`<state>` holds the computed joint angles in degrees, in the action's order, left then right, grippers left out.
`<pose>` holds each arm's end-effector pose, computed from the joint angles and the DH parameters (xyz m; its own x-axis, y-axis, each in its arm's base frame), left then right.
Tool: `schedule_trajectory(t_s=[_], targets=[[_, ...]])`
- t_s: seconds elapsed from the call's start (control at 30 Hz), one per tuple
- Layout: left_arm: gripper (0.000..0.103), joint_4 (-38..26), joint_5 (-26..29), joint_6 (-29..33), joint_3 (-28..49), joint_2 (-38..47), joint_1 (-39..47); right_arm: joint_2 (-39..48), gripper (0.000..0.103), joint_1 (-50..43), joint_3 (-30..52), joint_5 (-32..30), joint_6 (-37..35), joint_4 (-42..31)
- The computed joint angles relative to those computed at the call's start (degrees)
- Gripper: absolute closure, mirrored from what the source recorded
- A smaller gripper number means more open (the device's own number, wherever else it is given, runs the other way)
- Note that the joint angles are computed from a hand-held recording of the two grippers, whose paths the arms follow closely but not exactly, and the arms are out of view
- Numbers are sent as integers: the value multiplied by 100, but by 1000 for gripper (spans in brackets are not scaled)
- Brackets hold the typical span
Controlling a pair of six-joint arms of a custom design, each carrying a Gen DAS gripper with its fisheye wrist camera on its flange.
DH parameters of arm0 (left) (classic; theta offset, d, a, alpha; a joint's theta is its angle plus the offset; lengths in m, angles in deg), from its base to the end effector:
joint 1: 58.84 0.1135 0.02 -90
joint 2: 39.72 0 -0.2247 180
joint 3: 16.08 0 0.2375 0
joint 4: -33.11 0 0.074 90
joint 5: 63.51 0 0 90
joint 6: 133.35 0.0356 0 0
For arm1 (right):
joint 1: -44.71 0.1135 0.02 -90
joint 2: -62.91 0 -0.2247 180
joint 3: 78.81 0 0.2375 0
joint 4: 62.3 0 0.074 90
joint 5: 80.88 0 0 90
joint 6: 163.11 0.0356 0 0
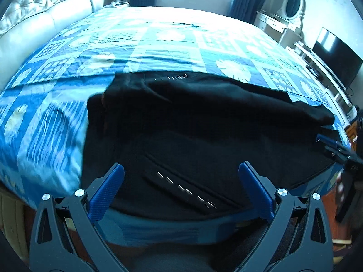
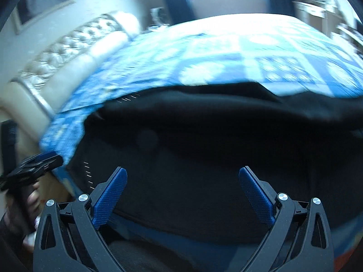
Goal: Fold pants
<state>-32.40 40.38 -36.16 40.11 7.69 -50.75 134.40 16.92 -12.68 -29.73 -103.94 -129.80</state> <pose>0.1618 0.0144 0.2244 -0.8220 0.0059 -0.5694 0.0974 0.9867 -0.1305 0.2007 -0.0805 0.2072 -0.8282 -0.0147 -0.5603 -0.2619 0.8939 0.3637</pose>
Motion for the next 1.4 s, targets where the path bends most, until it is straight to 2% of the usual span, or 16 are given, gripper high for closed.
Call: schedule_trajectory(t_s=[0.07, 0.2, 0.33, 0.47, 0.67, 0.77, 0.8, 0.87, 0.9, 0.93, 0.97, 1.0, 1.03, 1.1, 1.2, 1.4], targets=[[2, 230, 381, 635, 439, 862, 626, 586, 4, 175, 578, -57, -83, 31], [2, 696, 877, 1101, 1721, 2955, 1462, 2186, 4, 554, 2233, 51, -226, 20], [2, 934, 942, 1314, 3375, 5071, 1672, 3832, 4, 831, 3931, 197, -119, -331], [2, 615, 924, 1482, 4968, 6743, 1577, 5290, 5, 1054, 5513, 622, -157, -823], [6, -5, 692, 1781, 6657, 8307, 1311, 6682, 5, 1244, 7118, 1101, -473, -1487], [8, 3, 617, 1839, 6904, 8531, 1208, 7277, 5, 1313, 7917, 1126, -732, -2030], [13, 55, 616, 1849, 6871, 8514, 1182, 7411, 8, 1348, 8094, 1139, -847, -2181], [21, 99, 583, 1863, 6870, 8509, 1133, 7484, 28, 1431, 8188, 1252, -1047, -2335], [28, 49, 604, 1880, 6935, 8546, 1124, 7469, 54, 1454, 8169, 1315, -1071, -2335], [34, -27, 640, 1914, 7033, 8594, 1108, 7587, 62, 1453, 8373, 1285, -1082, -2517], [47, -112, 701, 1982, 7121, 8627, 1082, 7800, 68, 1441, 8729, 1193, -1075, -2809], [57, -233, 760, 2048, 7195, 8651, 1060, 7837, 81, 1444, 8797, 1162, -1115, -2926], [61, -276, 733, 2057, 7253, 8672, 1025, 7696, 87, 1471, 8576, 1206, -1142, -2820], [71, -391, 681, 2086, 7317, 8643, 945, 7322, 92, 1576, 8000, 1370, -1064, -2366], [72, -362, 630, 1897, 7366, 8493, 893, 6726, 94, 1665, 7291, 1527, -831, -1703], [72, -443, 1386, 1436, 7434, 8029, 1162, 5059, 95, 1801, 5541, 1883, -529, -85]])
